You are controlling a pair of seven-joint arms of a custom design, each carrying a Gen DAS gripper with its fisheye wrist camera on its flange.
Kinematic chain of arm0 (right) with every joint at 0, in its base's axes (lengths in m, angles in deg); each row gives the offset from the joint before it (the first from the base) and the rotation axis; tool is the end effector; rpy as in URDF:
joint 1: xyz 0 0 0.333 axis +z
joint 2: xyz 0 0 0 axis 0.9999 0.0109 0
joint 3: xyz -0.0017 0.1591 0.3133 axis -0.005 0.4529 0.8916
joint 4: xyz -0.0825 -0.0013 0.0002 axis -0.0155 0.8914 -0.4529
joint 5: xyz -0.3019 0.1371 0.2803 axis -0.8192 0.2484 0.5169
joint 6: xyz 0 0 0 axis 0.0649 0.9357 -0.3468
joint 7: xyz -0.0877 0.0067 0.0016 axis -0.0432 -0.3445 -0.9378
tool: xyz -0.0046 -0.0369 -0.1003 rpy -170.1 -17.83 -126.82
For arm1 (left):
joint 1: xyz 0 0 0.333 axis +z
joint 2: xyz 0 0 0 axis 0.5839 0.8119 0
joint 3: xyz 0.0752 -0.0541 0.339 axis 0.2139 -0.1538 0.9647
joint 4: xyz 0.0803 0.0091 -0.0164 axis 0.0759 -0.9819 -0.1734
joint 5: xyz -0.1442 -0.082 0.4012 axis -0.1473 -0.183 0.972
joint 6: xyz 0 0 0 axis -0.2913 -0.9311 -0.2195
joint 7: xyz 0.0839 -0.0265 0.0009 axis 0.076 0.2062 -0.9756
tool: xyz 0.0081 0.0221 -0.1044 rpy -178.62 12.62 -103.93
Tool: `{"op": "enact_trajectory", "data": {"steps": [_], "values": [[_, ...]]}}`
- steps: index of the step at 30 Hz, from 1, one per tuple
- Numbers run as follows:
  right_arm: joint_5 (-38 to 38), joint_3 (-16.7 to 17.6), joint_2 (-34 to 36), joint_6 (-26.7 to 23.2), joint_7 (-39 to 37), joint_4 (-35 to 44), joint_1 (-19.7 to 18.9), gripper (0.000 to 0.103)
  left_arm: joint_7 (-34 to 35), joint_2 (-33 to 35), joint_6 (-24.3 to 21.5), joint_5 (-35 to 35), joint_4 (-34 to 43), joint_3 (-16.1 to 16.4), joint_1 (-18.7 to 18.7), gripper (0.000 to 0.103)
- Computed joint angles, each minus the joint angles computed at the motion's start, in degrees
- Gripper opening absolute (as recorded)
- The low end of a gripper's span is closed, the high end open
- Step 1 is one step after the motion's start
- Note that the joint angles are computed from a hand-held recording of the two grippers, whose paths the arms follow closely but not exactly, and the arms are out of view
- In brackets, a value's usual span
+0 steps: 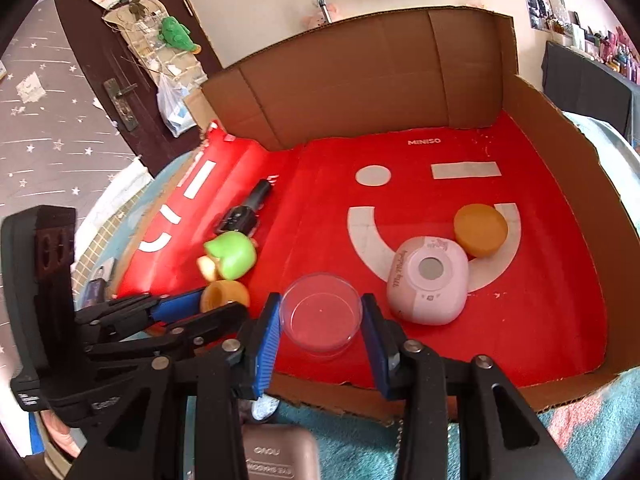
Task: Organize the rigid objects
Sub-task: 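Lift the yellow ring and clear cup and carry them over the red box, then lower the yellow ring and clear cup onto the box floor and open both grippers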
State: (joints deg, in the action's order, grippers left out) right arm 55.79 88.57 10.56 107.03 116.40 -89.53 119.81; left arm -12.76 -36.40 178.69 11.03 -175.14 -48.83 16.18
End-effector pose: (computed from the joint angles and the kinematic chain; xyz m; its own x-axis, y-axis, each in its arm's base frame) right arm 0.4482 0.2036 0.4489 0.4156 -0.8551 -0.3099 -0.7785 -0.1582 -0.6074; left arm 0.4096 -0.1959 0.4351 -0.1166 -0.9577 0.2631 -0.7942 -0.0692 -0.6037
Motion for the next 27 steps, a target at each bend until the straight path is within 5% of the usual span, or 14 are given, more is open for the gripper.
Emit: {"op": "enact_trajectory", "data": {"steps": [6,10,20,27], "values": [[-6.42,2.22,0.67,3.38,5.98,-0.52,-2.71,0.042,-1.82,1.13,0.00,1.34,0.81,-1.13,2.76,0.036],[-10.72,1.93,1.37,5.31,9.91,-0.68,-3.10,0.042,-7.93,1.44,-0.19,7.69,1.61,-7.79,10.27,0.036],[-24.21,3.19,3.15,10.04,23.36,-0.80,-6.80,0.042,-17.08,3.49,0.30,16.74,3.63,-11.33,15.64,0.036],[-30.19,3.34,3.47,10.43,27.98,-0.92,-7.59,0.042,-19.43,3.61,0.17,19.78,3.70,-10.51,15.13,0.036]]}}
